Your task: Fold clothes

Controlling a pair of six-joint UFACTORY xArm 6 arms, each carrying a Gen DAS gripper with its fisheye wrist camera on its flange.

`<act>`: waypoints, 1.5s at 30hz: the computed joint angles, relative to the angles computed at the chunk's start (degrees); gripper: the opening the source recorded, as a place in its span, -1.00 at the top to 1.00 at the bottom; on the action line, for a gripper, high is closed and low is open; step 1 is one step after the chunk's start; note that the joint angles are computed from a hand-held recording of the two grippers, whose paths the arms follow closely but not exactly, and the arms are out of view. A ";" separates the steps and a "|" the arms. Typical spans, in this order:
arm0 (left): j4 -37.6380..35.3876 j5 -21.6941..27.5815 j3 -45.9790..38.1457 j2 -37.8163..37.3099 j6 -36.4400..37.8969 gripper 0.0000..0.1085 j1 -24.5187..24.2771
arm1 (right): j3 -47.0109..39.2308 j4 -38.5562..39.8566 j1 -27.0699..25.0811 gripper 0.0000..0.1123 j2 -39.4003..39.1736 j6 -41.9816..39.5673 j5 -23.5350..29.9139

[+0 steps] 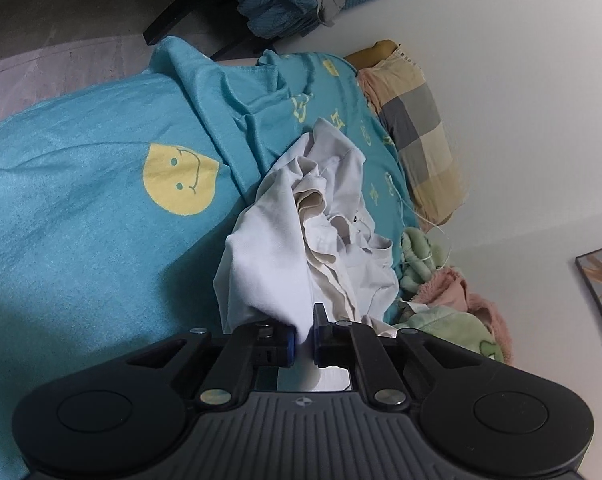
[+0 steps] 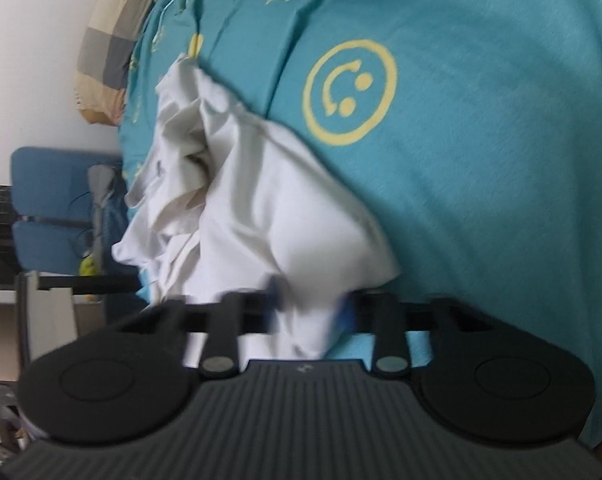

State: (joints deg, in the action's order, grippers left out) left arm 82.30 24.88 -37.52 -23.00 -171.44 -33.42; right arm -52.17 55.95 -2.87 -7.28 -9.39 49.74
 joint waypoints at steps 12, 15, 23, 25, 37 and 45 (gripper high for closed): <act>-14.80 12.45 -4.29 -7.84 17.21 0.88 -11.11 | -1.81 4.37 -7.88 0.82 -10.93 -9.90 7.73; -19.11 19.34 -7.17 -8.90 21.12 0.88 -17.22 | -1.85 2.93 -12.30 0.82 -14.35 -10.68 13.06; -25.75 35.70 -15.11 -7.93 23.26 0.88 -34.71 | 1.91 -0.68 -26.94 0.82 -25.71 -18.24 27.45; -26.43 37.84 -17.02 -6.85 24.37 0.87 -36.08 | 1.60 -0.51 -29.03 0.82 -25.79 -18.44 29.82; -31.64 24.80 -21.07 1.76 40.06 0.86 -13.99 | -8.66 0.13 -11.55 0.81 -9.48 -9.53 11.84; -37.80 3.78 -19.22 13.32 50.07 0.85 5.31 | -21.74 -5.65 -1.23 0.81 10.73 -0.95 2.08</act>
